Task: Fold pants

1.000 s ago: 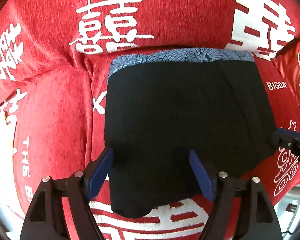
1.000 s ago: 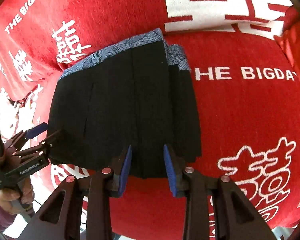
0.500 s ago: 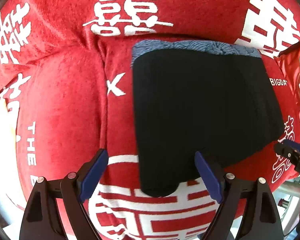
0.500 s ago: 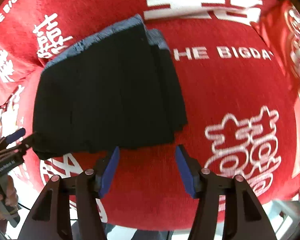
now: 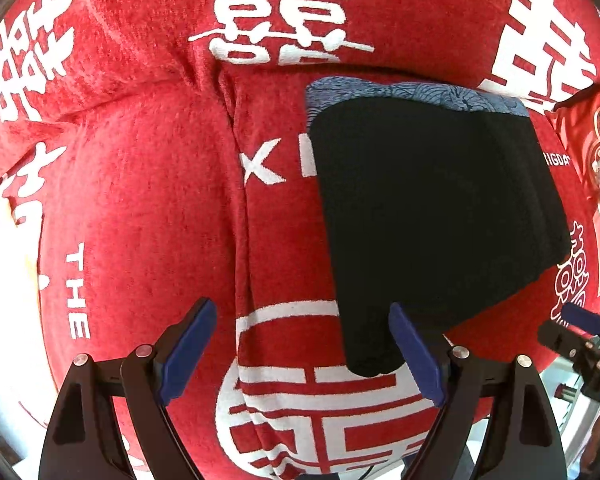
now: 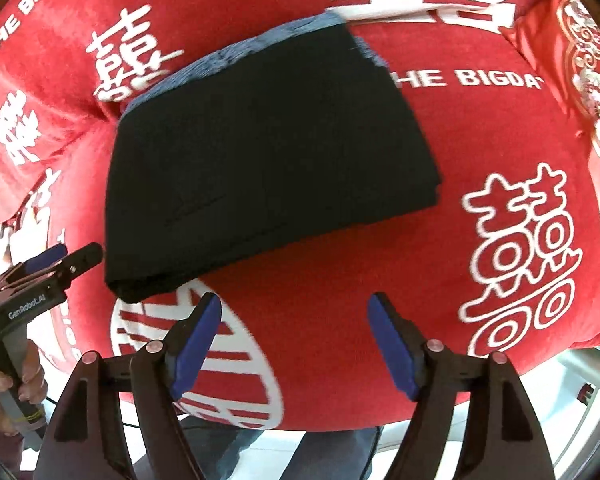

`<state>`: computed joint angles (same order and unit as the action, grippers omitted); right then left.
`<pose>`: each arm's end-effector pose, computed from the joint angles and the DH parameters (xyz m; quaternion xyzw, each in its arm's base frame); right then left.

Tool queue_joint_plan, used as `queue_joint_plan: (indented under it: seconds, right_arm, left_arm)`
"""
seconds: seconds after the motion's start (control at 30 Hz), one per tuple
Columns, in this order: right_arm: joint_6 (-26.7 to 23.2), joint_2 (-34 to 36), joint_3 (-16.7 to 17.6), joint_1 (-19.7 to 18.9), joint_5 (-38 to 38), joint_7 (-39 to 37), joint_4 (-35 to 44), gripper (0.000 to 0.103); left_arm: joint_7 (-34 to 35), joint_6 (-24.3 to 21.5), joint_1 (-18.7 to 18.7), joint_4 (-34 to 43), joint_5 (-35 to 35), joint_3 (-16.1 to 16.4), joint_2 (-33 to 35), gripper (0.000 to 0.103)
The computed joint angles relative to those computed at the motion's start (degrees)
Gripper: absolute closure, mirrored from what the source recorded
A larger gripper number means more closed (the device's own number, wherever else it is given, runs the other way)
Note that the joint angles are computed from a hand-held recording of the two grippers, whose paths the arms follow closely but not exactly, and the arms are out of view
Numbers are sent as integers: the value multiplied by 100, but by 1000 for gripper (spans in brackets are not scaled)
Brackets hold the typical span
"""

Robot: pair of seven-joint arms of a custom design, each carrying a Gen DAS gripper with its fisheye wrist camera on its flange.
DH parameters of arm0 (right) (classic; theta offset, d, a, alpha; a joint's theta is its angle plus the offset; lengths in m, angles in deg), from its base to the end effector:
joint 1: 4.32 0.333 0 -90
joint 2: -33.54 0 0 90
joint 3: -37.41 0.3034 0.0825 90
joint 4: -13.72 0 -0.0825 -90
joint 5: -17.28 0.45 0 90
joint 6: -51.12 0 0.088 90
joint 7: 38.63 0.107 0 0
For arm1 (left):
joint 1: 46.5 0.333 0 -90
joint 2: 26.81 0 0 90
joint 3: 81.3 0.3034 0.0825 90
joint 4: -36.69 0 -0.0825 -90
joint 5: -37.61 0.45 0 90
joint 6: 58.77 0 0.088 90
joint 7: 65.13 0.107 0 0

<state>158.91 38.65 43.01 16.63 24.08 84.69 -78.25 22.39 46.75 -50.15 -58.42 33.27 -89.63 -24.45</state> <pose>0.5984 0.3064 0.5663 -0.6499 0.7517 0.0358 0.1063 0.6387 -0.1402 0.5630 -0.6499 0.7557 -0.0801 0.0114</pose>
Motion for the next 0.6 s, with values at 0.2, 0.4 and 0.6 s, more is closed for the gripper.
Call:
queue_joint_plan:
  seconds: [0.2, 0.4, 0.6]
  right_arm:
    - [158, 88, 46, 78, 19, -90, 58, 23]
    - [281, 259, -4, 12, 182, -496, 209, 22]
    - [147, 538, -76, -115, 335, -1066, 667, 21]
  left_arm:
    - [-57, 130, 15, -85, 82, 10, 5, 0]
    - [-443, 83, 21, 45, 133, 10, 141, 0]
    - [-890, 31, -6, 311, 230, -25, 328, 0]
